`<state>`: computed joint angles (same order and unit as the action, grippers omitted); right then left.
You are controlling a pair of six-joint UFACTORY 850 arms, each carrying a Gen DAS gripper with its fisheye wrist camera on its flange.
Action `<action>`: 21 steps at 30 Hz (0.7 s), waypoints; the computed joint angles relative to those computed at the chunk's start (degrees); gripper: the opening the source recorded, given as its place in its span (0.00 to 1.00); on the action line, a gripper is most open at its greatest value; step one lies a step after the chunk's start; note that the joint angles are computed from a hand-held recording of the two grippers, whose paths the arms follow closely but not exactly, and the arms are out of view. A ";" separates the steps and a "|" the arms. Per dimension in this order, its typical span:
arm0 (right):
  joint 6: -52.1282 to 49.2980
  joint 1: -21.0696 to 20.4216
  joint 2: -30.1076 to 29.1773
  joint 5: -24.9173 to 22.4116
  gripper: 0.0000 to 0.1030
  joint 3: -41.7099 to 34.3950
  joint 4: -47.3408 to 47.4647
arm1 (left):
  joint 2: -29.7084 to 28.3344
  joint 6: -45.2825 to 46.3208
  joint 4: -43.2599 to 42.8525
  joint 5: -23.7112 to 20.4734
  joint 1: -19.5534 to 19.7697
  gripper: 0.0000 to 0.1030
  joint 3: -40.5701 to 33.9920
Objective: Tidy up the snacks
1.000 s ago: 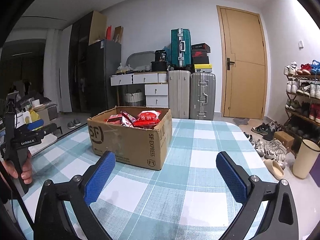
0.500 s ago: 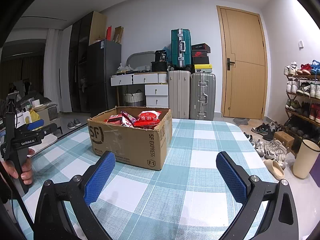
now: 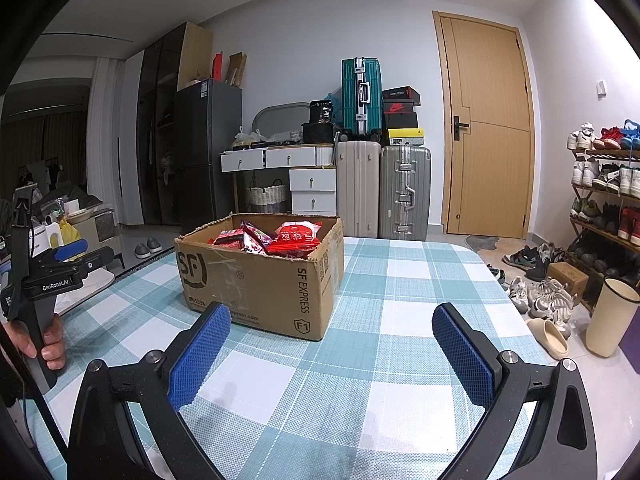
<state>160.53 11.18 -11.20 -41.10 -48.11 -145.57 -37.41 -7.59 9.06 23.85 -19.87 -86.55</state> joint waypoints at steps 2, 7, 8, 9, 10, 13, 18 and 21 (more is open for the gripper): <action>0.08 -0.05 -0.02 -0.01 1.00 0.01 -0.10 | -0.03 0.04 -0.05 0.03 -0.01 0.99 -0.02; -0.01 0.00 0.00 0.01 1.00 -0.01 0.01 | -0.02 0.05 -0.04 0.02 -0.01 0.99 -0.01; 0.01 -0.01 -0.01 -0.02 1.00 0.00 -0.01 | -0.02 0.05 -0.04 0.02 -0.01 0.99 -0.01; 0.10 -0.03 -0.01 -0.04 1.00 0.04 -0.12 | -0.02 0.05 -0.04 0.02 -0.01 0.99 -0.01; 0.26 -0.07 0.01 0.11 1.00 0.01 -0.36 | -0.26 0.00 -0.01 0.01 0.00 0.99 -0.25; 0.84 -0.24 0.07 0.57 1.00 0.08 -1.19 | -0.25 0.04 -0.05 0.06 0.00 0.99 -0.23; 0.62 -0.26 -0.01 0.34 1.00 0.02 -1.14 | -0.19 0.04 -0.03 0.05 0.00 0.99 -0.16; 0.61 -0.20 0.03 0.40 1.00 0.03 -1.00 | -0.10 0.05 -0.05 0.06 -0.01 0.99 -0.06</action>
<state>161.14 10.98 -11.17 -40.70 -48.09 -146.57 -37.51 -7.54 9.01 23.91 -19.88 -86.61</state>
